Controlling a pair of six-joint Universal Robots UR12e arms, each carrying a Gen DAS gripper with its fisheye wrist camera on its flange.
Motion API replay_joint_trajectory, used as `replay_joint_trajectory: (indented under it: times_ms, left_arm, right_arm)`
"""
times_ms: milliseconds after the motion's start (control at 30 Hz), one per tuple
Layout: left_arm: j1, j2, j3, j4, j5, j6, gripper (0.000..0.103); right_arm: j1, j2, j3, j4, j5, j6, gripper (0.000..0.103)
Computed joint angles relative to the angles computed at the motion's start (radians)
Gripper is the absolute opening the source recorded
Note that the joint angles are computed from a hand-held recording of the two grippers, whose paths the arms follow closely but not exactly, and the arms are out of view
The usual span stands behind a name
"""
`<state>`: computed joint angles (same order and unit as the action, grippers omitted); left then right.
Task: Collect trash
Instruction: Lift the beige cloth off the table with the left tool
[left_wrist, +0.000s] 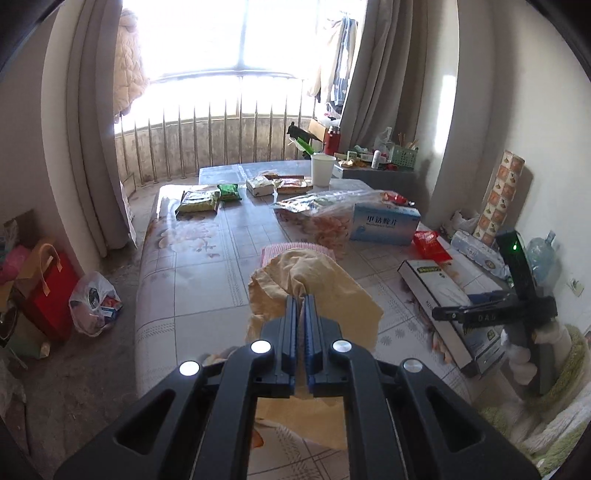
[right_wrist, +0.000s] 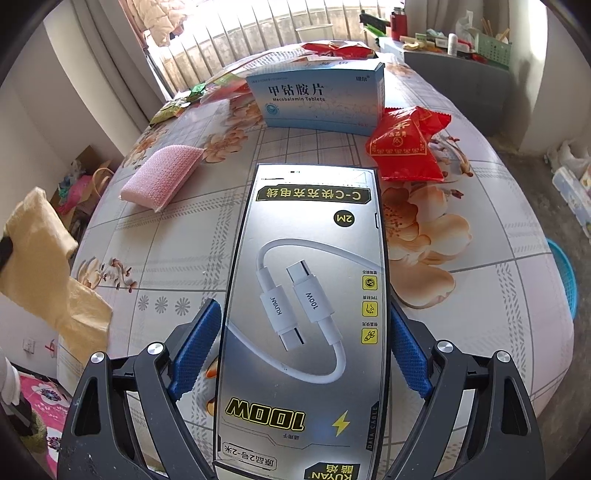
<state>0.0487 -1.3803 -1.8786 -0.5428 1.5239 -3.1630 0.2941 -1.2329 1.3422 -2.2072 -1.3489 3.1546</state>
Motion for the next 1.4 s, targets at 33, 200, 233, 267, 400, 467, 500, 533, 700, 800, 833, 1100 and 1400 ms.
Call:
replay_joint_trajectory:
  times_ms: [33, 200, 233, 267, 400, 467, 500, 533, 700, 800, 833, 1100, 1400]
  left_arm:
    - [-0.007, 0.004, -0.01, -0.033, 0.018, 0.014, 0.005]
    - [-0.01, 0.009, -0.044, -0.182, 0.019, -0.034, 0.012]
    - [-0.008, 0.008, -0.046, -0.203, 0.016, -0.059, 0.018]
    - [-0.004, 0.008, -0.049, -0.21, 0.012, -0.082, 0.028]
    - [0.001, 0.019, -0.057, -0.185, 0.025, -0.114, 0.051]
    - [0.001, 0.028, -0.056, -0.172, 0.04, -0.119, 0.06]
    - [0.003, 0.032, -0.057, -0.165, 0.044, -0.12, 0.066]
    - [0.004, 0.032, -0.055, -0.164, 0.05, -0.124, 0.069]
    - [0.015, 0.01, -0.04, -0.227, 0.032, -0.147, 0.076]
    - [0.006, -0.008, -0.032, -0.259, 0.042, -0.155, 0.076]
    - [0.0, -0.011, -0.032, -0.251, 0.054, -0.154, 0.076]
    - [-0.016, -0.018, -0.02, -0.254, 0.064, -0.125, 0.025]
    - [-0.026, -0.005, -0.007, -0.208, 0.04, -0.126, 0.006]
  right_arm:
    - [0.001, 0.0, 0.0, -0.002, -0.004, 0.0, 0.082]
    - [0.008, 0.003, -0.002, -0.003, -0.024, -0.002, 0.082]
    - [0.009, 0.004, -0.004, 0.0, -0.026, -0.003, 0.082]
    - [0.01, 0.005, -0.005, 0.002, -0.029, -0.004, 0.082]
    - [0.012, 0.007, -0.008, 0.006, -0.038, -0.008, 0.082]
    - [0.013, 0.008, -0.01, 0.006, -0.043, -0.006, 0.082]
    - [0.014, 0.008, -0.01, 0.005, -0.046, -0.004, 0.082]
    - [0.015, 0.009, -0.01, 0.004, -0.048, -0.004, 0.082]
    - [0.019, 0.011, -0.014, 0.005, -0.063, -0.001, 0.082]
    - [0.02, 0.012, -0.016, 0.009, -0.065, 0.004, 0.082]
    - [0.019, 0.013, -0.017, 0.01, -0.063, 0.009, 0.081]
    - [0.01, 0.006, -0.009, 0.001, -0.044, 0.025, 0.078]
    - [-0.019, -0.026, 0.025, -0.047, 0.033, 0.045, 0.077]
